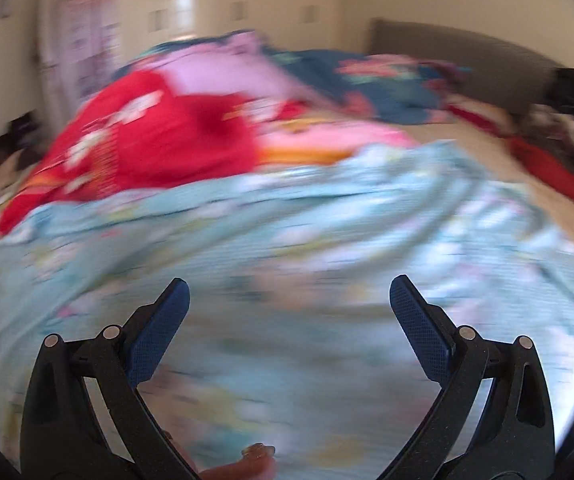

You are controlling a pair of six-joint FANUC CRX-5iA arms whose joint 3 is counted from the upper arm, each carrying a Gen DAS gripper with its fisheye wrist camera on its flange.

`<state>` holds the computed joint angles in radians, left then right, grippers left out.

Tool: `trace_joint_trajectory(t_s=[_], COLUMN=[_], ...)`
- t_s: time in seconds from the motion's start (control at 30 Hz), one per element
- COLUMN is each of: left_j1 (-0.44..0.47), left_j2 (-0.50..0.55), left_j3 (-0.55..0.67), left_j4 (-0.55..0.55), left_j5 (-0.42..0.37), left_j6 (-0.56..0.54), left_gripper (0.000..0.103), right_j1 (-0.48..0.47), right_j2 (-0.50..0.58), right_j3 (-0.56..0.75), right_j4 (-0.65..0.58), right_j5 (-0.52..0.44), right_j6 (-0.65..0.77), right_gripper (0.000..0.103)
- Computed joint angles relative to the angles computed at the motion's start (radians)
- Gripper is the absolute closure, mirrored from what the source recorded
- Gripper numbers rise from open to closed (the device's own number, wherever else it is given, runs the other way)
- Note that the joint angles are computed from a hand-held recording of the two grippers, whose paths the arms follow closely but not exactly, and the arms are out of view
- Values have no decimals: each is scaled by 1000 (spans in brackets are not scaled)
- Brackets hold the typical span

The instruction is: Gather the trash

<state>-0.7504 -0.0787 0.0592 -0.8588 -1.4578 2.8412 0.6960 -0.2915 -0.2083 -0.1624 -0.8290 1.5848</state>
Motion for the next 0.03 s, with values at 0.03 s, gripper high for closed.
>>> trace_joint_trajectory(t_s=[0.03], left_j1=[55], left_j2=[-21], left_j3=[-44], left_j4=[26], left_j5=[-21], left_j6=[2], left_gripper=[11], right_j1=[23], right_j2=[85], right_j3=[65], right_j4=[-59], right_j5=[-54], right_j6=[59], right_gripper=[6])
